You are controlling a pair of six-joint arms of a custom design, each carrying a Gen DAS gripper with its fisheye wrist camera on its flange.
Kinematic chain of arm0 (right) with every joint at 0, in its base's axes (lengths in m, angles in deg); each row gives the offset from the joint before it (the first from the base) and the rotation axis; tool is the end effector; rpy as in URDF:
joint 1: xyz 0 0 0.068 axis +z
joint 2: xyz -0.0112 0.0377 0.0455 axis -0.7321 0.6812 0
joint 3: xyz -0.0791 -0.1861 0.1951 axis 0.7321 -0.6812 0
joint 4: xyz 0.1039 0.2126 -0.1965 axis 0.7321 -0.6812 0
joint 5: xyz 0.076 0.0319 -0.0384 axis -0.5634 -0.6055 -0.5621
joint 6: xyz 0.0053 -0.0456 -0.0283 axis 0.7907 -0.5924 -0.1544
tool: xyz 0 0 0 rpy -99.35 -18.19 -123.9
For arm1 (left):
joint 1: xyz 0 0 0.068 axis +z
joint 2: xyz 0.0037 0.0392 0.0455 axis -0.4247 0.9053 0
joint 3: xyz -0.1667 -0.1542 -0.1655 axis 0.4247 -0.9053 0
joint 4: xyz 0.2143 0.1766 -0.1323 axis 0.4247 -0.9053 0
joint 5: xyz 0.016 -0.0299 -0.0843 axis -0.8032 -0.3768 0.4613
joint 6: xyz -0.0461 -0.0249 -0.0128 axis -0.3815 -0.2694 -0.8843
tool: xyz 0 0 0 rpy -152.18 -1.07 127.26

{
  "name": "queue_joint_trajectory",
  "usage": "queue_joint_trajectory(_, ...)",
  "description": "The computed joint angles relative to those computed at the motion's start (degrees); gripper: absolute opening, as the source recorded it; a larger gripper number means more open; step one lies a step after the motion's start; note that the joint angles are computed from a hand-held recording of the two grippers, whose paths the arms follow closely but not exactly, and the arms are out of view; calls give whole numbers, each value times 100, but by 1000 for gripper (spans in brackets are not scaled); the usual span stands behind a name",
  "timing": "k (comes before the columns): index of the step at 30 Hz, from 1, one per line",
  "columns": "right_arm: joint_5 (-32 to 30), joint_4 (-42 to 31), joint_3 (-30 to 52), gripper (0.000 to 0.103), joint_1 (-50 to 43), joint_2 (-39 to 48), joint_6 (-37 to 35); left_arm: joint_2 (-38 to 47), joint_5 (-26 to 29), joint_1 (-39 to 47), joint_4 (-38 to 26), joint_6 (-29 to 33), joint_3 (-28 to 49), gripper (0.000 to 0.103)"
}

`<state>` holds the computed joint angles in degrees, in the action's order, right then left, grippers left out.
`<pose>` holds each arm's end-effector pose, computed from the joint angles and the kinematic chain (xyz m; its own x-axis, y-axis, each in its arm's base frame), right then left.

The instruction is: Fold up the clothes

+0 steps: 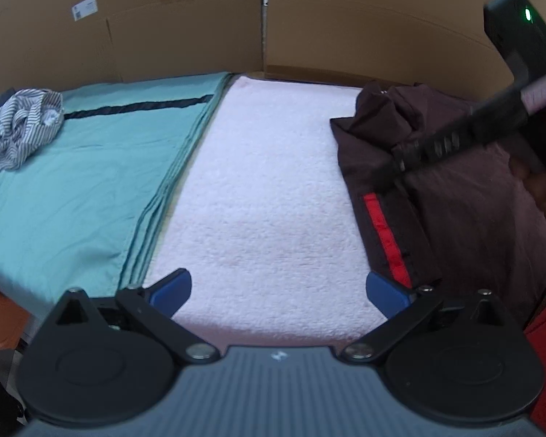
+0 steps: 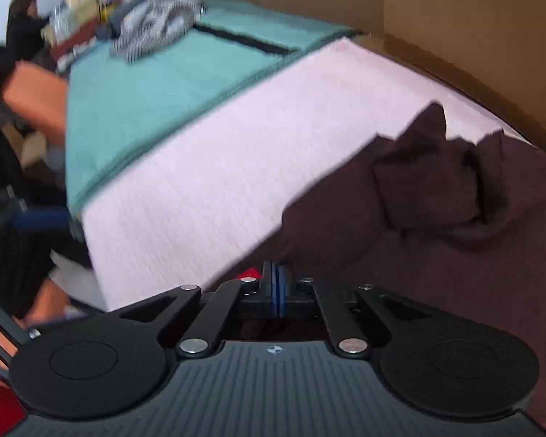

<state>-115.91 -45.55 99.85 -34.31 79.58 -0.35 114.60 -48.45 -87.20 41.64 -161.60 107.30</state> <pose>0.4575 0.1252 0.1286 -0.3591 -0.7419 -0.5662 -0.9332 0.2786 0.2268 0.1256 -0.1841 0.1147 -0.6527 -0.2989 -0.6962 -0.3868 0.9216 -0.0331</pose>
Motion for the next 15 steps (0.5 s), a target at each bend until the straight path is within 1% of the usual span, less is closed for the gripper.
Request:
queue_joint_trajectory(1,-246,-259,281,0,11,84,112,-103,-28,-11,-22,-61,-59,102)
queue_joint_trajectory(3,-660,-530,748,0,128,226,493,-330,-62,49,59,-91,-195,102)
queue_joint_trajectory(5,-1073,-773,1319,0,300,471,1124,-554,-43,173,242,-27,-344,102)
queue_joint_trajectory(6,-1216,-878,1603,0,391,607,1377,-645,2,259,359,64,-406,102)
queue_joint_trajectory(7,-1208,-854,1720,0,480,643,1527,-713,26,308,439,168,-442,102)
queue_joint_trajectory(8,-1123,-743,1732,8,571,612,1648,-770,35,337,500,267,-466,102)
queue_joint_trajectory(9,-998,-725,1716,13,612,566,1566,-827,47,368,562,369,-491,102)
queue_joint_trajectory(10,-812,-885,1703,15,612,538,1200,-842,57,374,596,402,-512,102)
queue_joint_trajectory(11,-540,-987,1518,25,593,473,734,-838,66,367,613,402,-531,102)
queue_joint_trajectory(12,-219,-958,1194,42,568,364,294,-833,74,360,631,402,-550,102)
queue_joint_trajectory(13,98,-607,661,48,517,137,-21,-824,111,373,669,399,-579,102)
queue_joint_trajectory(15,639,445,-515,48,387,-355,-480,-819,188,428,798,407,-647,102)
